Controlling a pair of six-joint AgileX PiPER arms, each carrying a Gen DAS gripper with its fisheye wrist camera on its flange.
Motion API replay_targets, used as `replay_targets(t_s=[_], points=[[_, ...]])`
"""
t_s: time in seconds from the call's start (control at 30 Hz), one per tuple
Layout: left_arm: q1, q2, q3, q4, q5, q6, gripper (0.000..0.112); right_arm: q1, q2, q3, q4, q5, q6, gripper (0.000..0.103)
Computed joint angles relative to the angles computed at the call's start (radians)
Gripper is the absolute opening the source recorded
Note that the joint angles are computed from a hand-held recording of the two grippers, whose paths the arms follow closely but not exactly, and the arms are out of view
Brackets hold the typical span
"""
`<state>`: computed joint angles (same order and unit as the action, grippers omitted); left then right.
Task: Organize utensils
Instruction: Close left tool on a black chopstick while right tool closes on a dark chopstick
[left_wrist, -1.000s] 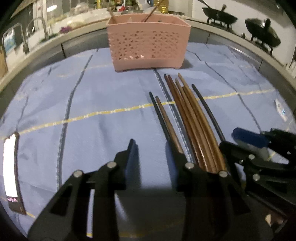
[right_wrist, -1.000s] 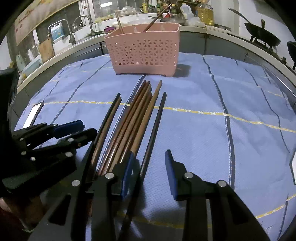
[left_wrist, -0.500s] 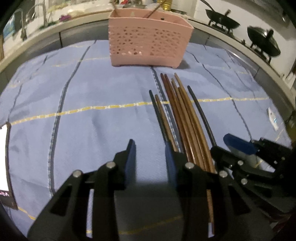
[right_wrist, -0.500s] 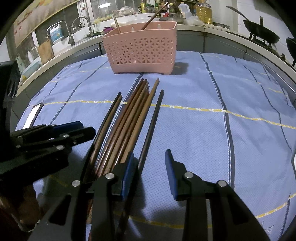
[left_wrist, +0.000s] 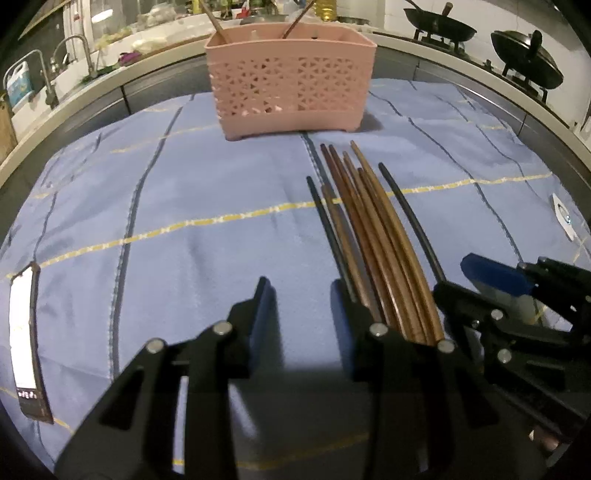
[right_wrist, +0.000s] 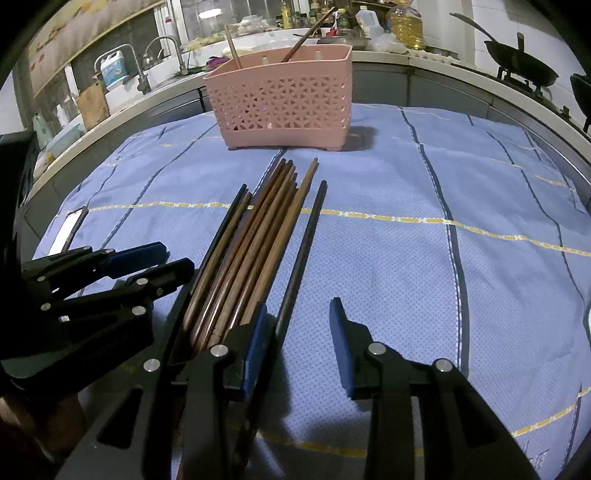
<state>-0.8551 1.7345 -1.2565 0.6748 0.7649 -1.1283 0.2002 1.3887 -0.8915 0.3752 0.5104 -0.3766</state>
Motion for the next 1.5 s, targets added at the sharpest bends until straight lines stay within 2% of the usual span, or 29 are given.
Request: replay_targets(t_s=[0.17, 0.27, 0.37, 0.43, 0.53, 0.67, 0.97, 1.03, 1.27, 1.5], points=[[0.008, 0.005, -0.007, -0.011, -0.01, 0.01, 0.032, 0.017, -0.002, -0.001, -0.029, -0.003, 0.022, 0.035], [0.043, -0.023, 0.022, -0.066, -0.062, 0.039, 0.032, 0.016, 0.004, -0.007, -0.078, -0.01, 0.065, 0.035], [0.102, -0.067, 0.072, -0.172, -0.149, 0.096, 0.032, -0.011, 0.012, -0.02, -0.036, 0.009, 0.038, 0.035], [0.15, -0.092, 0.1, -0.311, -0.216, 0.208, 0.032, -0.019, 0.01, -0.022, -0.014, 0.015, 0.022, 0.035], [0.176, -0.104, 0.112, -0.425, -0.259, 0.303, 0.032, -0.02, 0.007, -0.023, 0.015, 0.024, -0.007, 0.035], [0.15, -0.085, 0.096, -0.41, -0.249, 0.294, 0.032, -0.009, 0.001, -0.017, 0.022, 0.023, -0.022, 0.035], [0.042, -0.02, 0.01, -0.133, -0.083, 0.088, 0.035, 0.0, 0.0, -0.011, 0.014, 0.012, -0.006, 0.035], [0.045, -0.02, 0.009, -0.132, -0.077, 0.08, 0.039, 0.005, -0.003, -0.007, 0.006, 0.006, 0.001, 0.035], [0.024, 0.004, -0.027, -0.091, -0.019, 0.038, 0.041, 0.025, -0.007, 0.01, -0.04, -0.02, 0.044, 0.035], [0.005, 0.028, -0.058, -0.059, -0.001, 0.044, 0.041, 0.073, -0.022, 0.04, -0.219, -0.083, 0.183, 0.035]])
